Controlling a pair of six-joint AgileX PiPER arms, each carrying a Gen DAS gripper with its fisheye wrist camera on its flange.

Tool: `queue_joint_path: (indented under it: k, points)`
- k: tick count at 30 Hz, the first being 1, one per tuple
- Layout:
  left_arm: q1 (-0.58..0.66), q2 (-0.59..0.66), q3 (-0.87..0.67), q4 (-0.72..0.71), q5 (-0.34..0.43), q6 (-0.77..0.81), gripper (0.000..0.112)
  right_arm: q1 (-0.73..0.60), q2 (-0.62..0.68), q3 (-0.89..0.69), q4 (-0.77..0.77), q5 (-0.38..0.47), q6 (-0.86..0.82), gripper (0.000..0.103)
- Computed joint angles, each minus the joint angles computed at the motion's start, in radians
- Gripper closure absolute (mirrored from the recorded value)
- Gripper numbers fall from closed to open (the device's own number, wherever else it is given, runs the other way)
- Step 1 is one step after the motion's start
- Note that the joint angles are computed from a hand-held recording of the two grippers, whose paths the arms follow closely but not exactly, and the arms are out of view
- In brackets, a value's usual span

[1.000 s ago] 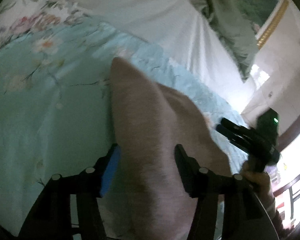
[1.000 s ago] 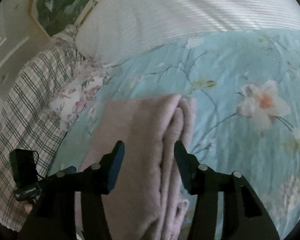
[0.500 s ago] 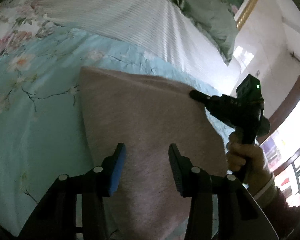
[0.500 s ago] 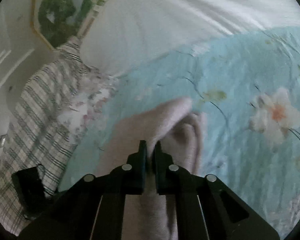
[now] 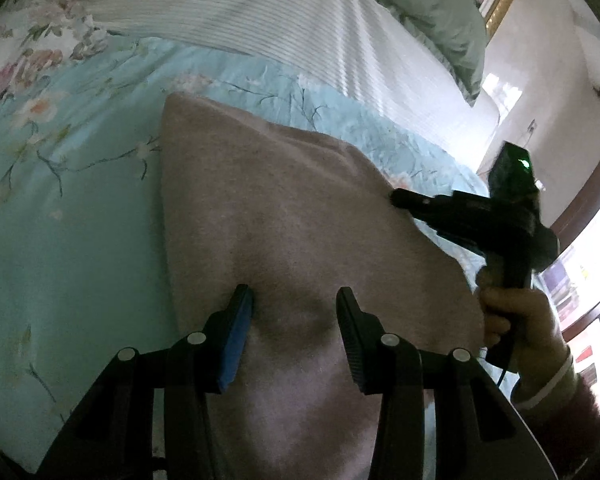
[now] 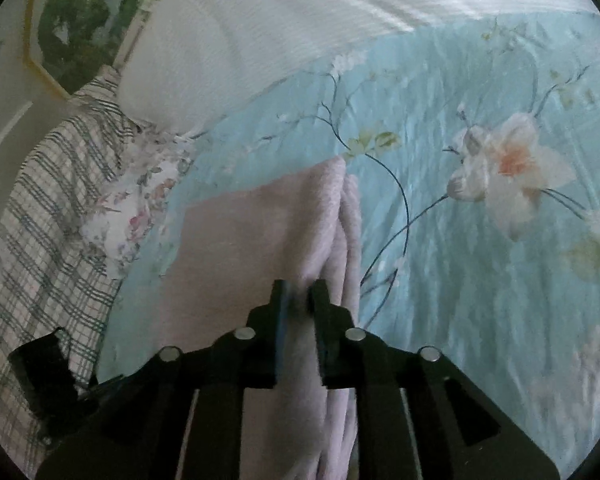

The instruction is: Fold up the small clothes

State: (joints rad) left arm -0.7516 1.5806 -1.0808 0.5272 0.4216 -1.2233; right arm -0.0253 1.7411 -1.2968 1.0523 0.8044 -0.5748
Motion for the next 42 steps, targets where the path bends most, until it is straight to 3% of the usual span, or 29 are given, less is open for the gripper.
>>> queue_joint_path:
  k: [3, 7, 12, 16, 19, 23, 25, 26, 27, 29, 31, 34, 37, 40, 42]
  points:
    - [-0.032, -0.077, 0.069, 0.036, -0.005, -0.066, 0.069, -0.028, -0.128, 0.13, 0.037, 0.011, -0.056, 0.063]
    - [-0.134, -0.179, 0.155, 0.173, 0.061, -0.24, 0.069, -0.072, -0.283, 0.311, 0.081, 0.078, -0.161, 0.063]
    - [-0.331, -0.253, 0.218, 0.308, 0.257, -0.442, 0.065, -0.124, -0.425, 0.501, 0.12, 0.142, -0.3, 0.063]
    - [-0.434, -0.197, 0.194, 0.309, 0.353, -0.447, 0.052, -0.095, -0.432, 0.527, 0.105, 0.12, -0.33, 0.063]
    - [-0.447, -0.117, 0.145, 0.303, 0.415, -0.436, 0.051, -0.053, -0.407, 0.513, 0.118, 0.092, -0.359, 0.063]
    - [-0.409, -0.081, 0.132, 0.297, 0.433, -0.465, 0.053, 0.009, -0.393, 0.501, 0.091, 0.045, -0.354, 0.063]
    - [-0.395, -0.077, 0.136, 0.292, 0.434, -0.467, 0.057, 0.032, -0.378, 0.495, 0.085, 0.034, -0.355, 0.063]
    - [-0.389, -0.069, 0.132, 0.287, 0.442, -0.461, 0.059, 0.038, -0.373, 0.493, 0.079, 0.033, -0.35, 0.076]
    - [-0.383, -0.061, 0.128, 0.281, 0.446, -0.457, 0.063, 0.042, -0.36, 0.483, 0.069, 0.044, -0.34, 0.097]
    - [-0.368, -0.066, 0.138, 0.277, 0.422, -0.466, 0.074, 0.016, -0.359, 0.485, 0.098, 0.082, -0.356, 0.097]
    - [-0.364, -0.095, 0.156, 0.284, 0.383, -0.479, 0.099, -0.052, -0.386, 0.499, 0.162, 0.142, -0.413, 0.097]
    - [-0.389, -0.073, 0.124, 0.293, 0.418, -0.467, 0.102, -0.111, -0.404, 0.48, 0.109, 0.166, -0.389, 0.097]
    - [-0.374, -0.021, 0.092, 0.244, 0.412, -0.413, 0.104, -0.037, -0.378, 0.464, -0.063, 0.072, -0.267, 0.097]
    - [-0.389, -0.005, 0.078, 0.25, 0.438, -0.407, 0.104, -0.011, -0.358, 0.489, -0.061, 0.041, -0.239, 0.097]
    - [-0.382, -0.033, 0.099, 0.225, 0.416, -0.384, 0.103, -0.039, -0.359, 0.491, -0.038, 0.068, -0.235, 0.093]
